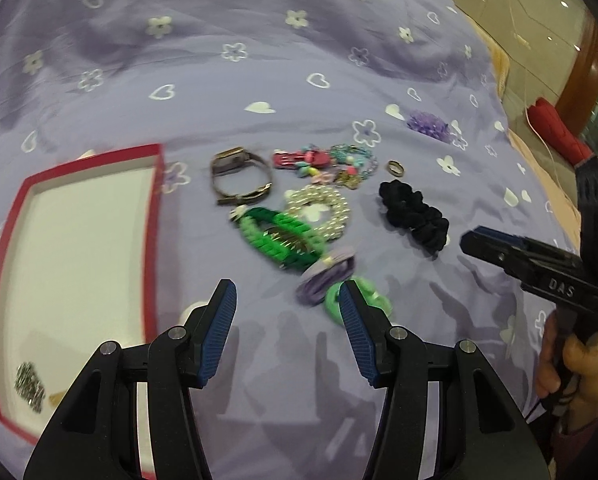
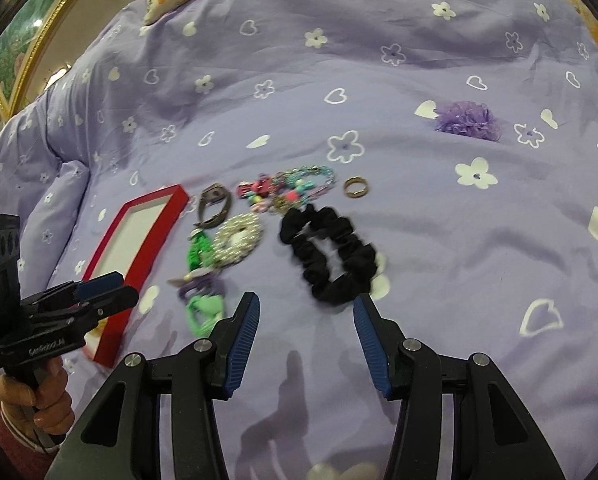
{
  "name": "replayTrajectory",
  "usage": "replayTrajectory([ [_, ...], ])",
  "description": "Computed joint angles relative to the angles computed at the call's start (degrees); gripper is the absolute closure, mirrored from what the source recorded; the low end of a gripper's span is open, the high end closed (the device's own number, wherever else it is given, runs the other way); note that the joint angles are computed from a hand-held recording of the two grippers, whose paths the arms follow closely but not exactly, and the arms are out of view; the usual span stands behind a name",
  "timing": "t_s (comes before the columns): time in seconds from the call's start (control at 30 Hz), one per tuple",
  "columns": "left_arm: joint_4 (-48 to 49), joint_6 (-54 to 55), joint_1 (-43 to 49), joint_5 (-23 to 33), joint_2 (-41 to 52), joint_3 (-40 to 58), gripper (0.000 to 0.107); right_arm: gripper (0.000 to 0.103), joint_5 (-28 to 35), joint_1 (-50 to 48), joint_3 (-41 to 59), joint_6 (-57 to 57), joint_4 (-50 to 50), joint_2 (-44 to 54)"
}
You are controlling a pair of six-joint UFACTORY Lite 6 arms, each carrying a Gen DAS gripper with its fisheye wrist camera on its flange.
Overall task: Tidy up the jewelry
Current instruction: 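Grasp the purple hair tie with the left tool while the right tool grasps the black scrunchie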
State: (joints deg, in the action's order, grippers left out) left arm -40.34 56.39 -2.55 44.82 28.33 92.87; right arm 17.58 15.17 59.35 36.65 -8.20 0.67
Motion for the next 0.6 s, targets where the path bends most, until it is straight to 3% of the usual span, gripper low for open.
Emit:
replayTrajectory([
  [0.3,2.3,-3.4,-4.7,-1.4,6.2,5.1,0.056,0.052,-0.4,-4.8,5.5,-15.7,11.0,7.2],
  [0.33,2.7,-3.9,-5.2,-1.7,6.7,5.3,0.06,0.052,-0.3,-5.1,6.3,-16.8,11.6,8.3],
  [0.43,3.6,-4.8,-6.0,-0.9,8.4,6.4,0.088,0.052,0.7,-6.4,8.7,-21.3,15.1,11.7],
  [0.53,3.5,-4.5,-6.6,-3.2,6.8,3.7,0.091,0.054,0.2,-7.0,9.6,-27.1,19.8,14.2],
  [0.6,3.0,-4.9,-6.4,-3.4,5.5,2.5,0.095,0.073,-1.0,-6.6,8.8,-27.5,19.4,13.8],
])
